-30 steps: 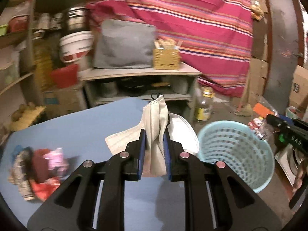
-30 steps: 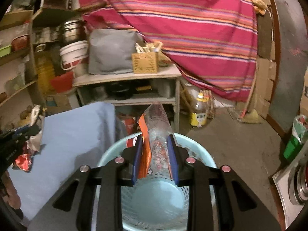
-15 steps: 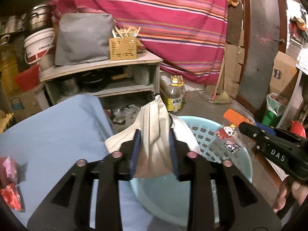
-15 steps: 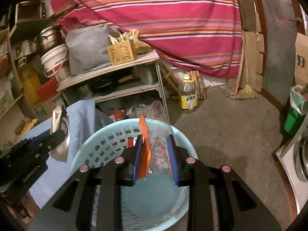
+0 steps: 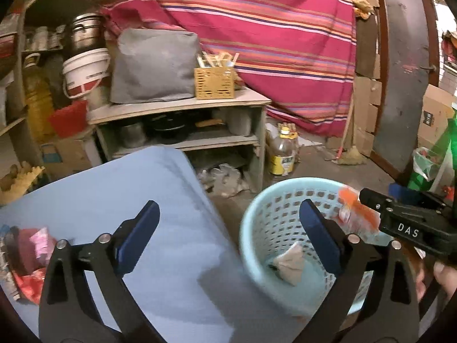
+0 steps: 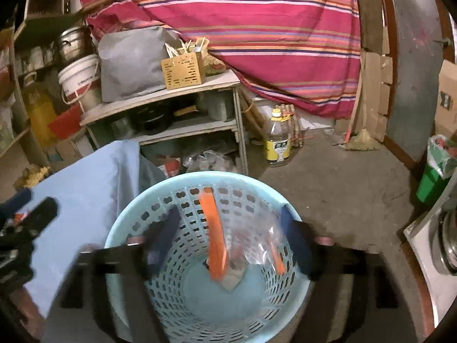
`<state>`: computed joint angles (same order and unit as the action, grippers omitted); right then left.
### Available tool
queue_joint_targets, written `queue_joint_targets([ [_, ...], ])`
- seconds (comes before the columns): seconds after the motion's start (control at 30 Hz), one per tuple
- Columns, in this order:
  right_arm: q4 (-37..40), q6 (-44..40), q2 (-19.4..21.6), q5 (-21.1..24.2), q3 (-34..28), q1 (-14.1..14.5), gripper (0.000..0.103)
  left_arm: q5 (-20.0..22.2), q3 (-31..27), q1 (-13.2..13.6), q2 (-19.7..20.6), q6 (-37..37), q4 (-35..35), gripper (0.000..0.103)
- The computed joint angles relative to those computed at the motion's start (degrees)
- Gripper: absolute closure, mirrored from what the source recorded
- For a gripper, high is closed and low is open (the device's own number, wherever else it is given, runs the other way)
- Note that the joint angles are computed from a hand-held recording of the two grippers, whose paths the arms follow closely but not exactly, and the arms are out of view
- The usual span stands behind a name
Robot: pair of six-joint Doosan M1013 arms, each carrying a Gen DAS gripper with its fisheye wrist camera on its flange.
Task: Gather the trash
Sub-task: 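Grasp the printed snack bag with the left tool while the right tool grasps the red foil wrapper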
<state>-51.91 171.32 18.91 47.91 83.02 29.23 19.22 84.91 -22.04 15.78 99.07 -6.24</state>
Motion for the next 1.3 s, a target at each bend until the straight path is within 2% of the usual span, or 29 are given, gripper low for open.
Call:
queue_joint_targets([
  [0.1, 1.34, -1.38, 0.92, 1.94, -1.52, 0.25, 0.028, -0.91, 1.44, 1.43, -1.28, -3.52, 3.78, 0.006],
  [0.27, -1.20, -0.11, 2.22, 4.86, -3.91, 2.02, 0.016, -3.84, 4.71, 4.96, -4.07, -11.21, 11.31, 0.005],
  [0.33, -2.23, -0.42, 2.94, 5.58, -5.26, 3.05, 0.013, -4.62, 6.03, 6.58, -5.12, -18.70, 19.12, 0.005],
  [0.47, -4.25, -1.01, 4.63, 5.17, -8.18, 5.66, 0.007, -4.65, 7.31, 10.27, -6.14, -24.56, 25.50, 0.005],
  [0.63, -7.14, -3.56, 8.12, 4.26, -13.20, 8.92, 0.005, -3.68, 8.37, 14.52, -6.12, -40.78, 44.55, 0.005],
  [0.7, -6.87, -6.20, 9.84, 4.50, -15.61, 9.82, 0.005, -2.93, 8.38, 15.85, -5.72, -44.62, 48.74, 0.005],
  [0.77, -5.61, -10.22, 11.88, 5.04, -18.54, 10.68, 0.005, -2.15, 8.01, 17.73, -5.02, -41.60, 44.61, 0.005],
  [0.9, -2.23, -17.73, 16.12, 7.50, -24.71, 11.90, 0.005, 0.57, 6.21, 20.85, -2.86, -29.27, 29.04, 0.005],
  [1.0, 0.57, -21.02, 18.17, 7.80, -27.80, 12.13, 0.005, 4.63, 4.35, 22.21, -0.71, -23.37, 23.25, 0.005],
  [1.1, 2.81, -23.56, 19.68, 7.57, -30.09, 12.25, 0.005, 6.17, 3.33, 22.55, 0.49, -21.71, 21.68, 0.005],
  [1.2, 4.44, -25.65, 21.24, 7.91, -32.61, 12.26, 0.005, 7.46, 2.14, 22.40, 1.78, -24.04, 24.72, 0.005],
  [1.3, 6.52, -26.61, 22.27, 7.45, -34.42, 12.15, 0.005, 9.18, 0.75, 22.75, 2.82, -20.65, 20.77, 0.008],
])
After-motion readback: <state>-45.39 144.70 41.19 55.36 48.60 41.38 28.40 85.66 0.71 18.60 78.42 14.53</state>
